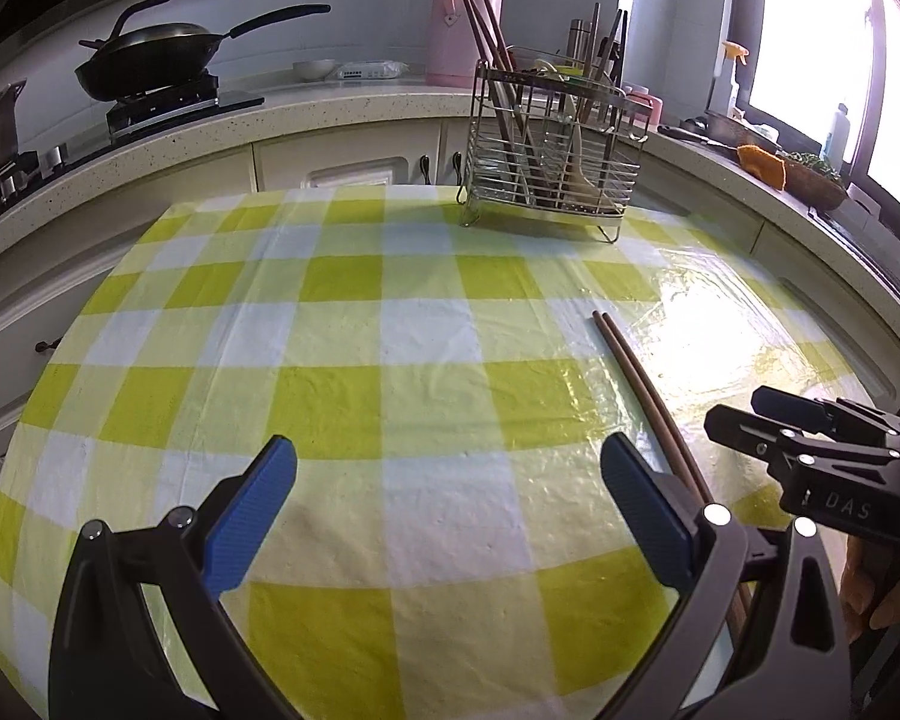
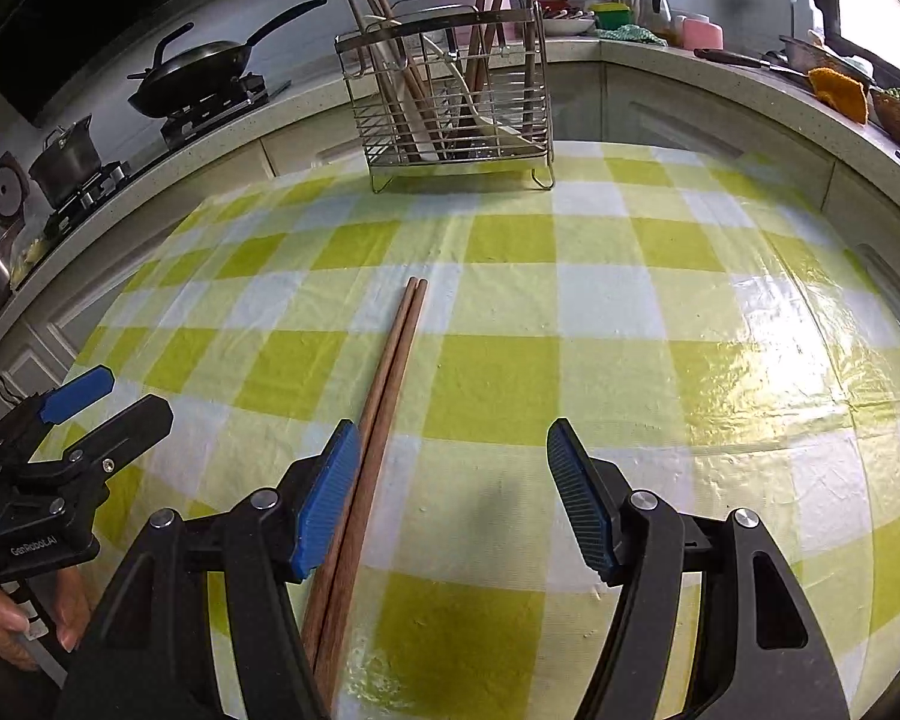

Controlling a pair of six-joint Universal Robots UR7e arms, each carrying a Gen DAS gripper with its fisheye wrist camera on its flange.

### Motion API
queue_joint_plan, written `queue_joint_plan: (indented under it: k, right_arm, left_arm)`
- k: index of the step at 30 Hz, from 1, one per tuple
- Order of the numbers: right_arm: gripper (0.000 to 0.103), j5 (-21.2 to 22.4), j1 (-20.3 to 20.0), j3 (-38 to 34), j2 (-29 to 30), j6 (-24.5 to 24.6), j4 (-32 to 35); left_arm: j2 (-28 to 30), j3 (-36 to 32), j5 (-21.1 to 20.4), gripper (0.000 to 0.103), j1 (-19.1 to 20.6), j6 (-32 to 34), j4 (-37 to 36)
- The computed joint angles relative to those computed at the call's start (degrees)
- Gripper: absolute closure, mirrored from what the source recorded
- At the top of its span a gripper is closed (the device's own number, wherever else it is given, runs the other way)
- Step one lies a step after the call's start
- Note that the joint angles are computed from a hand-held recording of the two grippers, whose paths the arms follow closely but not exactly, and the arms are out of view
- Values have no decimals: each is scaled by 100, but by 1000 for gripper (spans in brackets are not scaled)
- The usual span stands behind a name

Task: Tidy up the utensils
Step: 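Move both open tools back over the last wooden chopsticks on the table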

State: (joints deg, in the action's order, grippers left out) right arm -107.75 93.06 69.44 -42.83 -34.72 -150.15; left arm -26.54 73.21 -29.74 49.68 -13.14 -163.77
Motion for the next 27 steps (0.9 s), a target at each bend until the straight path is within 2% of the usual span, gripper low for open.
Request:
queue_joint_plan:
  k: [6, 13, 22, 25, 27]
  right_arm:
    - [40, -60, 41, -72, 76, -30, 74]
    - [41, -433, 112, -192, 242, -119, 127]
    - [42, -588, 159, -258, 327, -190, 13]
    - [48, -694, 195, -300, 386, -233, -83]
    - [56, -755, 215, -375, 434, -220, -45]
  left_arm:
    - [-16, -27, 19, 5, 37, -106, 132]
    - [-3, -69, 52, 5, 45, -100, 189]
    - [-40, -50, 1, 5, 84, -204, 319]
    - [-47, -18, 7, 5, 74, -152, 235]
    - [-56, 0, 1, 5, 68, -113, 183]
